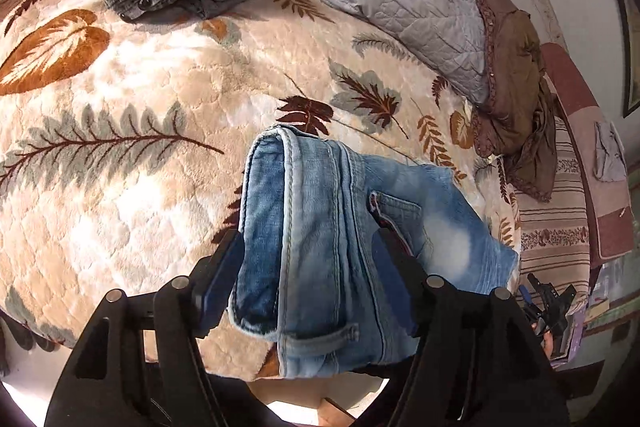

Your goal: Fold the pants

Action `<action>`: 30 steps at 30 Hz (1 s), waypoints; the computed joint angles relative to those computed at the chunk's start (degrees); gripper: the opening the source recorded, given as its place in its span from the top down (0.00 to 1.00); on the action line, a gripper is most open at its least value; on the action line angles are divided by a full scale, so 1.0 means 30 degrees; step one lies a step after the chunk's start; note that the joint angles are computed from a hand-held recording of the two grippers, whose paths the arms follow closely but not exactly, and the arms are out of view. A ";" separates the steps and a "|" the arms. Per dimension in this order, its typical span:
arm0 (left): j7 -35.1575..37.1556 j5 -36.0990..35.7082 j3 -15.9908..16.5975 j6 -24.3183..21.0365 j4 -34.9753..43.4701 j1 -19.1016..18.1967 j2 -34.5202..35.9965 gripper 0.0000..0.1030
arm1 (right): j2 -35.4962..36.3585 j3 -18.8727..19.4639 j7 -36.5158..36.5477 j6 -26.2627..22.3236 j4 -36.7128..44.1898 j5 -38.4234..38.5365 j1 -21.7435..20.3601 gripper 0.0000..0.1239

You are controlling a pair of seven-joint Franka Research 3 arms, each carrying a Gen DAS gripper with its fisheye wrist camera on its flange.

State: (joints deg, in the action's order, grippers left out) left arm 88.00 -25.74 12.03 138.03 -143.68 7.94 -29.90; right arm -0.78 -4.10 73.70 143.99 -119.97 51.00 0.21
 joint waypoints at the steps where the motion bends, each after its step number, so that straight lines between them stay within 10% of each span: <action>1: 0.0135 -0.0564 0.0401 -0.0485 0.0767 -0.0373 0.1160 0.36 | 0.0669 0.0111 0.0174 -0.0008 0.0666 -0.0152 0.0113 0.62; 6: 0.0222 -0.2180 -0.0228 -0.1498 0.2322 -0.0045 0.3536 0.45 | 0.3698 0.0767 0.1482 -0.0612 0.3710 -0.2827 0.0495 0.57; 9: 0.0271 -0.2810 -0.0672 -0.1937 0.2052 0.0047 0.2758 0.76 | 0.4179 0.0927 0.1363 0.0393 0.4104 -0.5845 0.1052 0.94; 15: -0.1853 0.0831 -0.2129 -0.1501 0.1415 0.0582 0.2260 0.78 | 0.3911 0.0915 0.1144 0.1787 0.3613 -0.4829 0.0637 0.95; 23: 0.0026 -0.0755 -0.0498 -0.1531 0.0790 0.0079 0.0838 0.72 | 0.2559 0.0047 0.7347 0.3119 0.2248 -1.0720 0.1575 0.84; 25: 0.0673 -0.1130 -0.0266 -0.1324 0.1078 -0.0161 0.0950 0.45 | 0.1718 0.0827 0.5274 0.3451 0.1953 -0.8426 0.1267 0.83; 30: 0.1072 -0.2594 -0.0027 -0.1341 0.2506 -0.0382 0.3190 0.40 | 0.3423 0.2624 -0.1761 -0.2883 0.6123 -0.1678 0.1805 0.60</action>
